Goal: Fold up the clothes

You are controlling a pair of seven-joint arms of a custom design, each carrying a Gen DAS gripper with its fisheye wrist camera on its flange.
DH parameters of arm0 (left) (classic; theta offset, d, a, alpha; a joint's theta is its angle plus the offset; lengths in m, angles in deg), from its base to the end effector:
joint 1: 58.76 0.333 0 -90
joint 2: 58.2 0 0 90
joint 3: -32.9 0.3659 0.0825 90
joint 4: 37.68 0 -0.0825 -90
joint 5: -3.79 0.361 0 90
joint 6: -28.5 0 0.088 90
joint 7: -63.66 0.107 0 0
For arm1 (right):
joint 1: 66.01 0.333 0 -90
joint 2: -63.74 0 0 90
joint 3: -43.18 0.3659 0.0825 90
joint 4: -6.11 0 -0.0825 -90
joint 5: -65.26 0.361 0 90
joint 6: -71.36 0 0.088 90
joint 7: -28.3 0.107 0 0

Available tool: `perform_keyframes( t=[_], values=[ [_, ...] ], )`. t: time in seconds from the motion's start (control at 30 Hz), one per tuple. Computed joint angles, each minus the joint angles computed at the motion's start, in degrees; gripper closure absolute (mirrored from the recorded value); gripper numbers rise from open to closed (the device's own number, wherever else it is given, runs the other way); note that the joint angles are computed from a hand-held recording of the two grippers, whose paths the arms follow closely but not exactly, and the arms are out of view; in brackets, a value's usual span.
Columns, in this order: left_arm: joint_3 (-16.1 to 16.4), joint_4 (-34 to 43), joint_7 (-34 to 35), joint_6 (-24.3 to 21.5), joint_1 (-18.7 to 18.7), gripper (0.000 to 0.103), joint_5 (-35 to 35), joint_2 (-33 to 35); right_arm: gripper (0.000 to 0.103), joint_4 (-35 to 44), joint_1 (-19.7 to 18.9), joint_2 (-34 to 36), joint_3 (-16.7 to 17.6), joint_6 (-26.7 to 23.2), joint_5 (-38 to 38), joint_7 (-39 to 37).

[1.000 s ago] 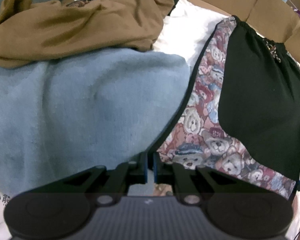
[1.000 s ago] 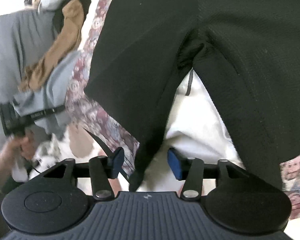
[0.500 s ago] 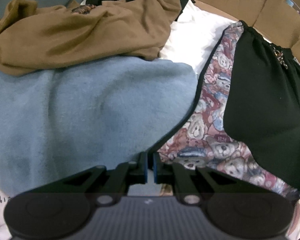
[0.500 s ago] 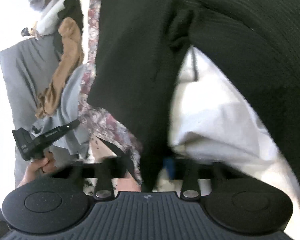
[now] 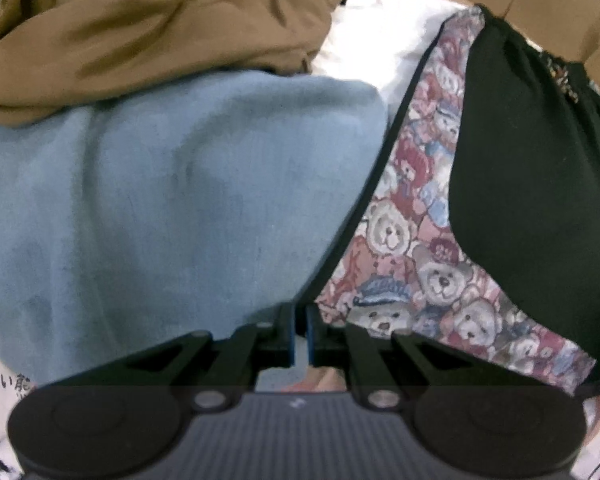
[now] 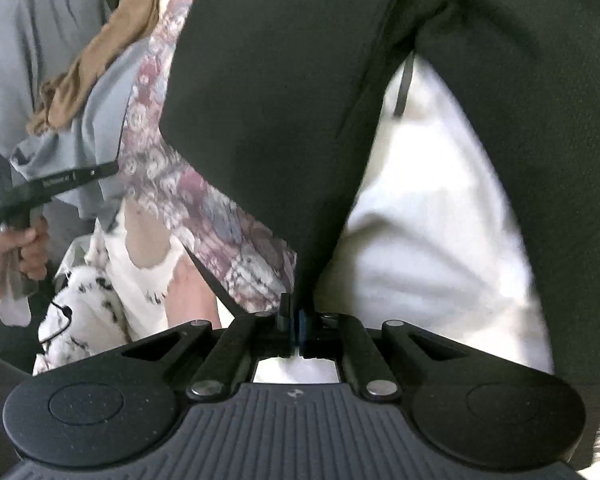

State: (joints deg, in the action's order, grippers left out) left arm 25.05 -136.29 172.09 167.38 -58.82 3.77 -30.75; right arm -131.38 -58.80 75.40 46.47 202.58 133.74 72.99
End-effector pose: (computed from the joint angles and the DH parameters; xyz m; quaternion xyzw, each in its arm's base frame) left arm 0.6869 -0.0810 0.3916 -0.5333 0.8377 -0.0962 0.0679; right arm 0.4620 0.1069 0.2859 -0.6513 0.6521 0.2852 0.2629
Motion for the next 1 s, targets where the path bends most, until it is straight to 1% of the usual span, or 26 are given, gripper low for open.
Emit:
perform_keyframes(
  t=[0.1,0.2,0.3,0.43,0.57,0.63,0.67,0.7,0.73,0.8,0.87,0.93,1.0],
  values=[
    [0.57,-0.35,0.00,0.58,-1.25,0.097,2.53,-0.08,0.103,0.11,-0.05,-0.52,-0.16,-0.31,-1.49,-0.18],
    [0.95,0.00,-1.61,0.20,-2.15,0.097,3.72,-0.48,0.103,0.44,0.32,-1.46,-0.08,-0.59,-4.01,0.62],
    [1.03,0.35,-2.31,-0.15,-2.47,0.097,4.56,-0.32,0.103,0.48,0.02,-1.54,-0.26,-1.77,-4.17,0.01],
    [1.50,0.47,-3.53,-0.45,-3.39,0.097,6.55,-0.07,0.103,0.77,0.46,-0.58,0.01,-0.47,-5.00,0.06],
    [2.04,1.90,-6.94,-2.87,-4.94,0.092,8.41,-0.69,0.102,1.53,0.49,-1.25,-0.15,-1.01,-7.91,1.83],
    [1.60,1.79,-8.48,-2.05,-5.14,0.092,8.24,-1.66,0.100,1.64,-0.12,-2.08,-0.71,-1.21,-8.71,2.67],
    [1.08,1.91,-8.76,-1.55,-5.02,0.090,7.58,-2.04,0.099,1.63,-0.51,-2.63,-1.02,-1.18,-8.78,2.77],
    [0.70,2.05,-9.00,-0.92,-5.06,0.086,7.15,-2.30,0.094,1.63,-0.94,-3.22,-1.36,-1.15,-8.69,2.72],
    [0.48,2.06,-9.21,-0.18,-5.20,0.085,7.03,-2.50,0.086,1.64,-1.36,-3.85,-1.73,-0.87,-8.51,2.74],
    [-0.33,2.77,-8.81,1.05,-5.28,0.084,6.17,-2.17,0.076,1.49,-1.73,-5.04,-2.23,1.08,-7.93,3.34],
    [-1.25,4.46,-8.20,1.26,-5.45,0.081,4.75,-1.01,0.076,1.22,-1.96,-6.27,-2.66,3.26,-7.86,4.18],
    [-2.10,5.50,-7.38,1.85,-5.66,0.079,3.36,-0.18,0.076,0.66,-2.47,-7.94,-3.27,4.42,-8.15,3.55],
    [-2.51,6.28,-6.98,3.05,-6.25,0.078,2.59,0.64,0.076,-0.27,-2.88,-9.53,-3.89,6.73,-7.33,2.35]
  ],
)
